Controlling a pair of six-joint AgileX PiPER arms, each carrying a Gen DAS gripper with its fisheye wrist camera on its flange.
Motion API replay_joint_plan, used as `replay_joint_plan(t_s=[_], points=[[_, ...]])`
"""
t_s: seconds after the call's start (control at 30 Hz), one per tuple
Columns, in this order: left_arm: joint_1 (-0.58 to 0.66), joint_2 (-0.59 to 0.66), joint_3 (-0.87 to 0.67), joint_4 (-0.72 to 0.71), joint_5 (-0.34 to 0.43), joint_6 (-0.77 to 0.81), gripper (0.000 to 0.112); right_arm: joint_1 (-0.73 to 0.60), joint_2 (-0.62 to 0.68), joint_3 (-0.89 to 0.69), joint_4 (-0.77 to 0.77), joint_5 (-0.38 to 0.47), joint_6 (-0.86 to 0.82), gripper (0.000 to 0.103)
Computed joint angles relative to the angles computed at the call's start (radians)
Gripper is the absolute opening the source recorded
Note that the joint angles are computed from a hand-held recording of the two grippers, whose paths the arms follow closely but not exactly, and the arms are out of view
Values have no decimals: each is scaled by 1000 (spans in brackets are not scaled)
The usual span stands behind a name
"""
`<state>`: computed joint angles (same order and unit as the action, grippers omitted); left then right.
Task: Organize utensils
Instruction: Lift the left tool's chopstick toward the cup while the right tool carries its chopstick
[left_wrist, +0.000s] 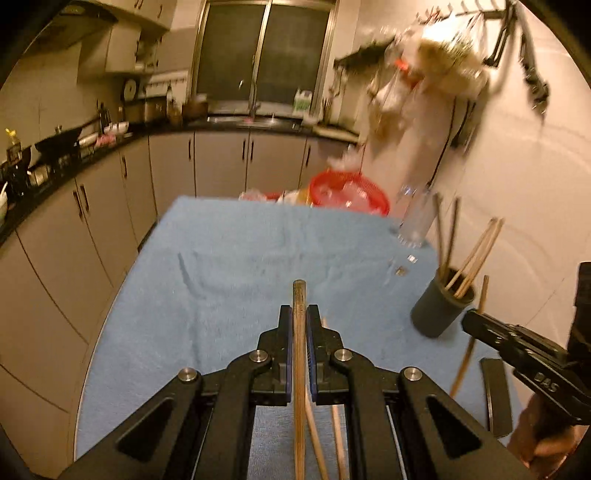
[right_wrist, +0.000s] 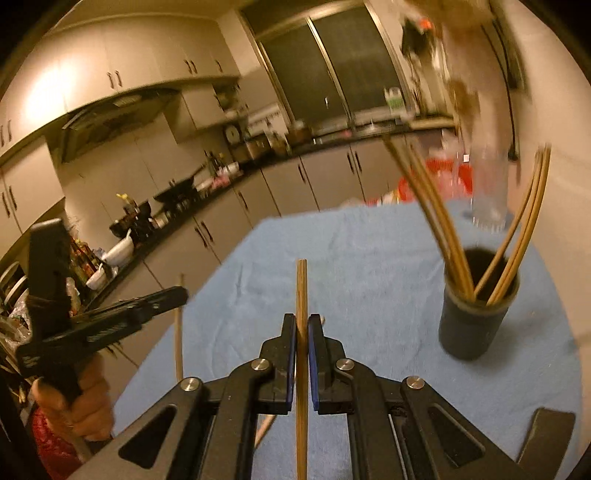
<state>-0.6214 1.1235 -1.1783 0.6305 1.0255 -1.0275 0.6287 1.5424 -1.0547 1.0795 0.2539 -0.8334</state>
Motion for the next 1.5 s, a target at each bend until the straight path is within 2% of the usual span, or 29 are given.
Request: replay_joint_plan(t_s=[0.17,0.33,0.47,0.73,0.8,1.03,1.5], points=[[-24,-13,-36,27,11,0,7,39,-55,23,-99,-50,94,6],[-128,-32,-54,98,83,-61,7,69,-85,34,-160,-76,162,6],[-152,-33,-62,114,101,-75,7,61,-100,50,-113,-78,110,6],[-177,-36,-85,125,124,-73,7,43,-116,52,-121,-70,117,6],[-176,-37,-86,122,123,-69,7,55,-121,56,-158,-83,166,6],[-194,-22,-125,121,140,-62,7,16,-142,80,-24,-67,42,6],[-195,51,-234,82,134,15,7,-109,-219,118,116,-9,-74,6]])
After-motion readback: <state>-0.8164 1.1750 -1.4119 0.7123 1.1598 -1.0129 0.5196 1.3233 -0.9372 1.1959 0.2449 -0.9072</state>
